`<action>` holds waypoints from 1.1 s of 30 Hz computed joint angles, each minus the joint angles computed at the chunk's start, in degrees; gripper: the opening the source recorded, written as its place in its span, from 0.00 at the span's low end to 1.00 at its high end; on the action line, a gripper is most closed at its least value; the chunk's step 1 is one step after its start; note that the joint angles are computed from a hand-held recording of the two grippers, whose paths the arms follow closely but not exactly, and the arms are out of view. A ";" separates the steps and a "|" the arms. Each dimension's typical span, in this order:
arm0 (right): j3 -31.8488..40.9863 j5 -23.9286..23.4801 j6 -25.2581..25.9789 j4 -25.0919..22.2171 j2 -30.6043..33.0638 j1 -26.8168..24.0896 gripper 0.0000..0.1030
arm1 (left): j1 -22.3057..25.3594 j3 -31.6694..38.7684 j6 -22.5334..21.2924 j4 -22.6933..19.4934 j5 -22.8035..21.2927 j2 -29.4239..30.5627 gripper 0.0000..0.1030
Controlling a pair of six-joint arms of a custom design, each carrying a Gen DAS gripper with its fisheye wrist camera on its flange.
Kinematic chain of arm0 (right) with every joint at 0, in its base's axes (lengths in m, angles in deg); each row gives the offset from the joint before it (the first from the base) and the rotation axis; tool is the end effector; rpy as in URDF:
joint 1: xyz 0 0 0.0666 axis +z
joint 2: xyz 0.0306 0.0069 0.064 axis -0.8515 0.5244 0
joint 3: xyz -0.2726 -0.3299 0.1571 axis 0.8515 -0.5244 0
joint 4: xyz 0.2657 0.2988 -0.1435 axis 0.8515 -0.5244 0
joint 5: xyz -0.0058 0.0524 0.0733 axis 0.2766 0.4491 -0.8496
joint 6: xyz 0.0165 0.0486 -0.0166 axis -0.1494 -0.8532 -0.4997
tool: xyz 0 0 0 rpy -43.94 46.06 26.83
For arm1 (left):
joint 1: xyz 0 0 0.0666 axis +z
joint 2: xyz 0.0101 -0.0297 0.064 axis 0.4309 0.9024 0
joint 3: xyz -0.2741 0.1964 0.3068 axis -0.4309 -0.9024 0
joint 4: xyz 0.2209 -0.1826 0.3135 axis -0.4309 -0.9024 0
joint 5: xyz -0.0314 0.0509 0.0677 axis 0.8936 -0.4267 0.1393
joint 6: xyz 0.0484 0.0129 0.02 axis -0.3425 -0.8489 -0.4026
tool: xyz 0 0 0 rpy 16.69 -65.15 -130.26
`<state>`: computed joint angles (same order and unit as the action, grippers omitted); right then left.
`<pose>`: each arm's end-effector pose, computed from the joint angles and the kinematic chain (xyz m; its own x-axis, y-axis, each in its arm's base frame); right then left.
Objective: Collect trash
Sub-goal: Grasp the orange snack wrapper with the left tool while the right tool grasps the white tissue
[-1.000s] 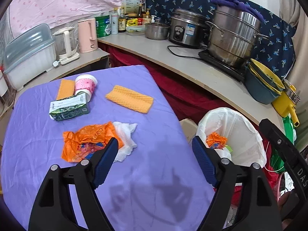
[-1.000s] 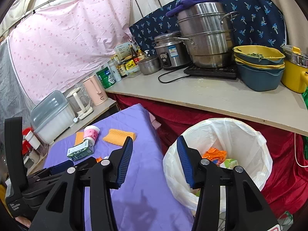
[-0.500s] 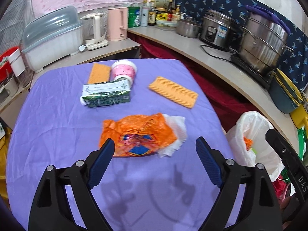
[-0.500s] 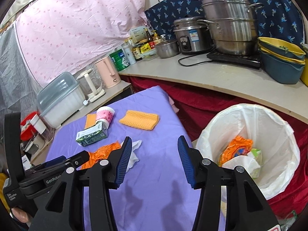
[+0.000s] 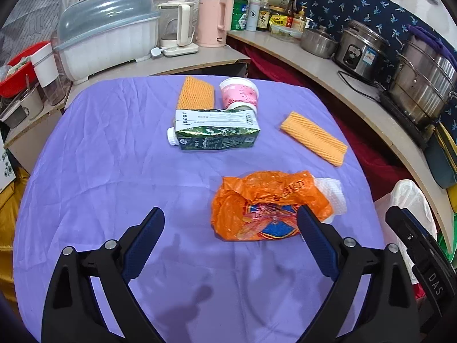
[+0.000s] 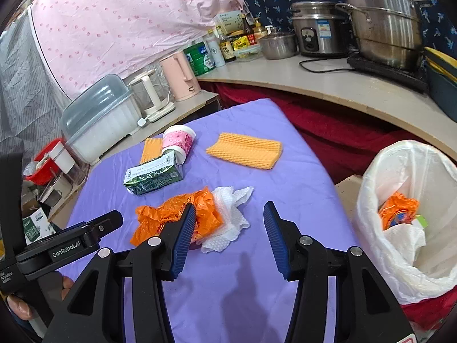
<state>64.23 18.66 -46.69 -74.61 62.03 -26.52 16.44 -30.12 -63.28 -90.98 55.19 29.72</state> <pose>0.3774 0.2340 0.3789 -0.7202 0.0344 -0.6929 -0.2555 0.9154 0.3110 0.3586 -0.0511 0.3918 -0.7283 -0.3124 -0.6099 -0.3004 0.9455 -0.1257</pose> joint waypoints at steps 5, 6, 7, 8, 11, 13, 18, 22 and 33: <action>1.38 -0.90 -0.56 0.11 3.20 0.25 0.47 | 1.93 -0.22 -0.66 0.67 2.23 1.79 0.87; 1.61 -0.92 -0.59 0.18 3.80 0.27 0.47 | 2.20 -0.30 -0.74 0.90 2.73 2.34 0.87; 1.90 -0.88 -0.64 0.20 4.48 0.27 0.47 | 2.34 -0.28 -0.78 1.01 2.93 2.89 0.87; 2.14 -0.97 -0.63 0.20 5.04 0.17 0.47 | 2.51 -0.28 -0.88 1.15 3.18 3.27 0.87; 2.96 -1.50 -0.77 0.05 6.95 -0.13 0.45 | 2.94 -0.17 -1.13 1.78 4.20 5.16 0.87; 3.48 -1.63 -0.85 -0.04 8.16 -0.28 0.44 | 3.13 -0.10 -1.31 2.12 4.70 6.28 0.87; 4.56 -2.23 -1.36 -0.01 10.70 -0.86 0.42 | 3.75 0.24 -1.40 2.67 6.79 9.47 0.87; 5.21 -2.52 -1.38 -0.11 12.45 -1.11 0.39 | 3.86 0.33 -1.58 3.04 7.94 11.32 0.87; 5.31 -4.50 -0.86 -0.20 14.15 -0.94 0.08 | 1.59 0.72 -4.04 4.17 7.41 11.37 0.35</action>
<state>69.54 14.17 -47.55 -74.81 76.17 -27.46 18.03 -29.40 -67.33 -86.82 62.60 41.09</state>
